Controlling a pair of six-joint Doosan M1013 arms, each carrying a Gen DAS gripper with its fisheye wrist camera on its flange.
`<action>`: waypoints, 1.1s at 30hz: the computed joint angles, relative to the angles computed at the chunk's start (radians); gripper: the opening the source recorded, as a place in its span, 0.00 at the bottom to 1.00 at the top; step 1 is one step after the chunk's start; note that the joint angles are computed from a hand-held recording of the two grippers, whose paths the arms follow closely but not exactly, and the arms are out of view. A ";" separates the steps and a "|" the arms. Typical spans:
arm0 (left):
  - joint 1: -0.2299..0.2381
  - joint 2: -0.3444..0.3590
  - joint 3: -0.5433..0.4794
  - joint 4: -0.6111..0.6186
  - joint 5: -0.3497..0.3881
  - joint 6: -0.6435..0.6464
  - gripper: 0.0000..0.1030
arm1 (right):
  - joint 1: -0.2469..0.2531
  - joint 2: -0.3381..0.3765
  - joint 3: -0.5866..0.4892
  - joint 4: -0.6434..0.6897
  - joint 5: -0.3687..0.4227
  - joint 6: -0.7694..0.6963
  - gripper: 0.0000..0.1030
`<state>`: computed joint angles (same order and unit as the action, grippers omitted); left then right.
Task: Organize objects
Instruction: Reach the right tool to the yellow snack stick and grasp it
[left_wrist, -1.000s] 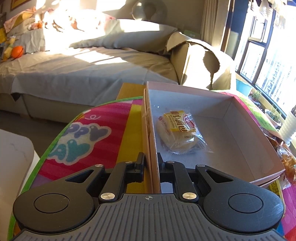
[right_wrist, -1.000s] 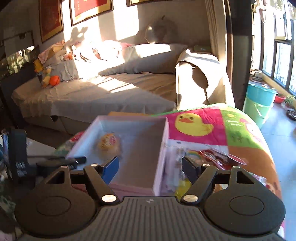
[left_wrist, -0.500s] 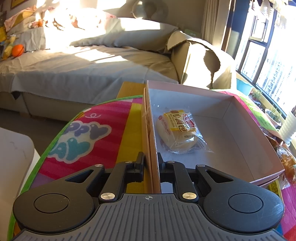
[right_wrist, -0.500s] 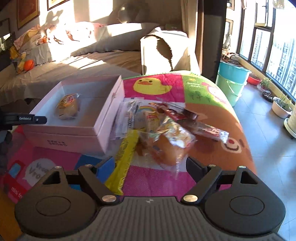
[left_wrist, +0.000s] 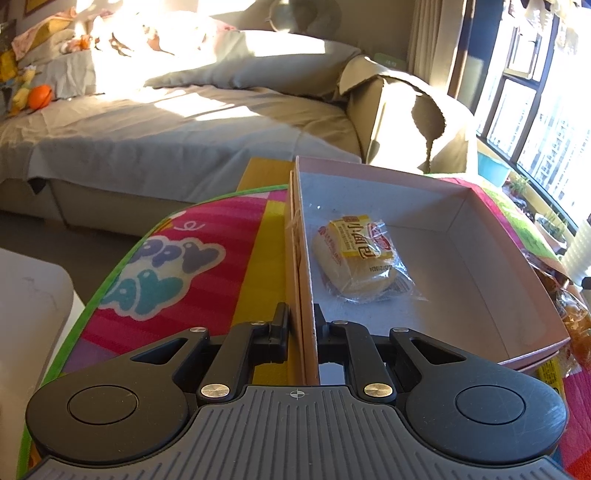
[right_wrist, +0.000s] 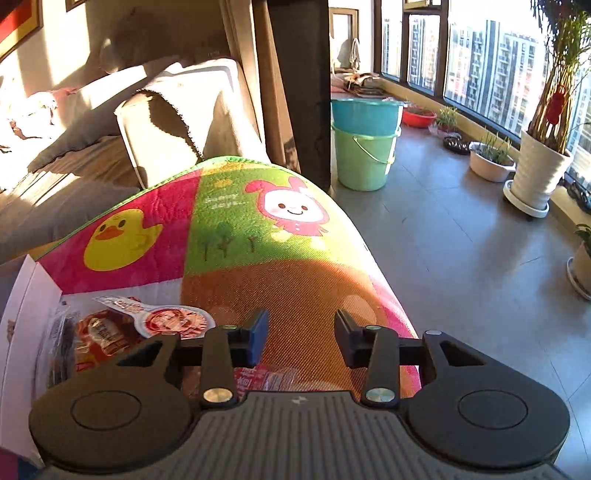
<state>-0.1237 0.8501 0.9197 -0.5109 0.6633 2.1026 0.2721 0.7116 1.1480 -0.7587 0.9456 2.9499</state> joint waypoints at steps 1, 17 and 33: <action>0.000 0.000 0.000 0.002 -0.001 -0.001 0.13 | -0.001 0.002 0.001 0.022 -0.004 -0.020 0.39; 0.003 0.001 0.000 -0.018 0.007 0.008 0.13 | 0.106 -0.111 0.144 0.062 -0.191 -0.006 0.56; 0.005 -0.002 0.006 -0.021 0.006 0.015 0.13 | 0.179 -0.002 -0.031 0.134 -0.220 -0.304 0.51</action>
